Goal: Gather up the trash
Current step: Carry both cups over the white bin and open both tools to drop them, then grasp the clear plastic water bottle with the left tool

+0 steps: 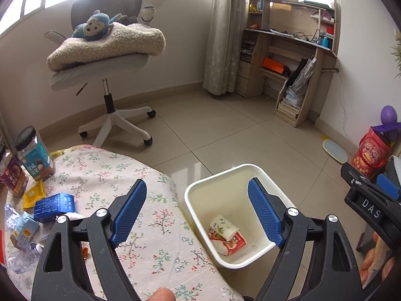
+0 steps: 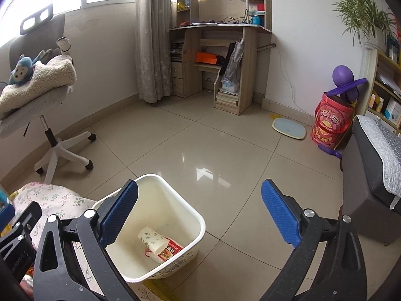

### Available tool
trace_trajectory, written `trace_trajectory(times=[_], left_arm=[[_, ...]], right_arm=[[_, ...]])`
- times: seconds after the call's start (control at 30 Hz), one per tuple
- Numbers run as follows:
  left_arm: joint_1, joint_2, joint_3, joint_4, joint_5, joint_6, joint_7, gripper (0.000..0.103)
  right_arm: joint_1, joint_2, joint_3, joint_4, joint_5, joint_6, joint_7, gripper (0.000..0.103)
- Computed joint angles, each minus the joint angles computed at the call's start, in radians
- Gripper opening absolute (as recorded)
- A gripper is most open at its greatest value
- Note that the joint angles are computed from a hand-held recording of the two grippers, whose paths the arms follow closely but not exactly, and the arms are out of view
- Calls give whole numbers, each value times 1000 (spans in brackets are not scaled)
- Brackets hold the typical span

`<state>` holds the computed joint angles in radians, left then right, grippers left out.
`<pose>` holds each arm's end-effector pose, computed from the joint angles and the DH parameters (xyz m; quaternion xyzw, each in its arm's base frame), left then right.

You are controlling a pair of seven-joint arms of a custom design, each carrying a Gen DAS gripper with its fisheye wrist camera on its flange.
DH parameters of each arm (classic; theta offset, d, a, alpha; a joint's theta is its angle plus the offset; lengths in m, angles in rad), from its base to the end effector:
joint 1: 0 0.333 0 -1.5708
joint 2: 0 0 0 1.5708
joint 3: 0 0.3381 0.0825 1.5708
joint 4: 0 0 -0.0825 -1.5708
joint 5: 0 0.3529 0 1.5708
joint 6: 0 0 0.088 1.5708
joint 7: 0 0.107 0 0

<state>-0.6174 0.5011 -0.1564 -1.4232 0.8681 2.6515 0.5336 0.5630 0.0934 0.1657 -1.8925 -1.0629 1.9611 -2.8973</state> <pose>0.5248 -0.5031 0.5194 -0.5283 0.7260 -0.3644 0.2470 0.4644 0.3335 0.5166 -0.3999 0.7929 -0.4105 0.2072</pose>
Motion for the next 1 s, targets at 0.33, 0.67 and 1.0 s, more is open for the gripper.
trace_trajectory(times=[0.33, 0.67, 1.0], left_arm=[[33, -173, 32, -215, 236, -45, -266, 87], [159, -298, -22, -413, 310, -75, -350, 92], [286, -373, -42, -567, 211, -135, -144, 92]], right_arm=[[74, 111, 3, 135, -42, 38, -69, 96], [170, 266, -36, 335, -22, 55, -210, 96], [268, 474, -99, 624, 88, 97, -404, 96]])
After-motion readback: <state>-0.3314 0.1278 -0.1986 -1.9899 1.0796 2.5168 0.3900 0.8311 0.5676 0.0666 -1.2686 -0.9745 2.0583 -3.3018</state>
